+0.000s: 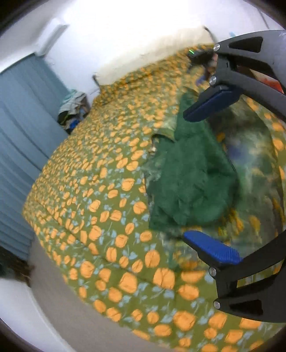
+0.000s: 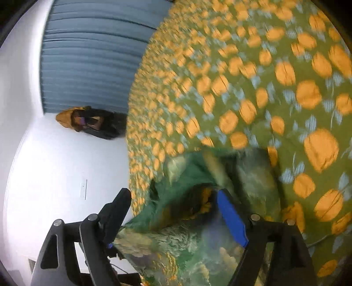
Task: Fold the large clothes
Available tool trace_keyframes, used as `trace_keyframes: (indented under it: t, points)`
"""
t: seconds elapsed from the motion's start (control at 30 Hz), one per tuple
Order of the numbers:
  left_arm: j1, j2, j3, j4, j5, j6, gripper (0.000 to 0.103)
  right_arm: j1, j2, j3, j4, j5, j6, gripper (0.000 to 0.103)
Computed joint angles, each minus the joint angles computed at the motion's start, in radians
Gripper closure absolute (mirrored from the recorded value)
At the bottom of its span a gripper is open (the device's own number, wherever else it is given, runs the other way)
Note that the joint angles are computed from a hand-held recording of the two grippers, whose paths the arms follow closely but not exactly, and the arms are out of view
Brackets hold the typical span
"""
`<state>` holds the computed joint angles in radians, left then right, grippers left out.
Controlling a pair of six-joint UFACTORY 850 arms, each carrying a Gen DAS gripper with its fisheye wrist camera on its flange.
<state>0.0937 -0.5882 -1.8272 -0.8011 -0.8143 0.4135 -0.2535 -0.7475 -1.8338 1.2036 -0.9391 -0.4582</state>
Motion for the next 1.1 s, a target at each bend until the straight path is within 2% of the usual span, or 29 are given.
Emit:
trace_keyframes:
  t: [0.07, 0.13, 0.23, 0.27, 0.3, 0.33, 0.37, 0.4, 0.43, 0.47, 0.53, 0.63, 0.7, 0.73, 0.83, 0.9, 1.0, 1.07, 1.1]
  points:
    - [-0.006, 0.014, 0.037, 0.073, 0.005, 0.021, 0.003, 0.023, 0.019, -0.014, -0.168, 0.045, -0.013, 0.02]
    - [-0.02, -0.015, 0.039, 0.13, -0.038, 0.021, 0.003, 0.059, 0.025, -0.025, -0.354, 0.074, -0.021, 0.02]
    - [-0.066, -0.06, 0.03, 0.273, -0.031, -0.073, 0.004, 0.112, 0.007, -0.04, -0.522, 0.109, 0.0, 0.02]
    - [-0.079, -0.072, 0.023, 0.301, -0.024, -0.099, 0.009, 0.122, 0.002, -0.042, -0.547, 0.129, 0.004, 0.02]
    - [-0.096, -0.089, 0.009, 0.338, -0.016, -0.134, 0.017, 0.133, -0.003, -0.043, -0.568, 0.147, 0.014, 0.021]
    - [-0.116, -0.107, -0.011, 0.405, -0.015, -0.199, 0.033, 0.149, -0.01, -0.048, -0.6, 0.164, 0.038, 0.028]
    - [-0.136, -0.119, -0.033, 0.507, -0.016, -0.295, 0.059, 0.162, -0.008, -0.047, -0.645, 0.175, 0.065, 0.054]
    - [-0.148, -0.131, -0.047, 0.581, -0.02, -0.369, 0.075, 0.181, -0.001, -0.042, -0.732, 0.203, 0.117, 0.071]
    - [-0.152, -0.136, -0.059, 0.614, -0.034, -0.418, 0.088, 0.198, 0.01, -0.033, -0.819, 0.228, 0.175, 0.086]
    - [-0.15, -0.123, -0.049, 0.605, -0.03, -0.432, 0.092, 0.209, 0.03, -0.016, -0.873, 0.255, 0.208, 0.089]
    - [-0.136, -0.086, -0.021, 0.569, 0.006, -0.428, 0.094, 0.229, 0.088, 0.039, -0.953, 0.336, 0.226, 0.091]
    - [-0.12, -0.017, 0.02, 0.525, 0.104, -0.406, 0.094, 0.246, 0.147, 0.08, -1.027, 0.457, 0.249, 0.092]
    - [-0.115, 0.008, 0.033, 0.487, 0.173, -0.389, 0.094, 0.254, 0.143, 0.055, -1.067, 0.513, 0.283, 0.092]
    - [-0.12, 0.006, 0.025, 0.514, 0.206, -0.417, 0.094, 0.255, 0.136, 0.037, -1.074, 0.544, 0.296, 0.092]
    - [-0.158, -0.061, -0.029, 0.767, 0.269, -0.617, 0.094, 0.272, 0.055, -0.067, -1.194, 0.54, 0.434, 0.092]
    - [-0.172, -0.125, -0.072, 0.884, 0.25, -0.71, 0.094, 0.282, -0.013, -0.131, -1.293, 0.518, 0.515, 0.092]
    - [-0.17, -0.2, -0.089, 0.92, 0.215, -0.776, 0.09, 0.279, -0.104, -0.193, -1.344, 0.42, 0.576, 0.092]
    - [-0.166, -0.196, -0.036, 0.918, 0.274, -0.787, 0.086, 0.273, -0.132, -0.188, -1.319, 0.399, 0.564, 0.091]
    - [-0.166, -0.184, 0.0, 0.925, 0.318, -0.793, 0.086, 0.269, -0.132, -0.163, -1.302, 0.418, 0.555, 0.09]
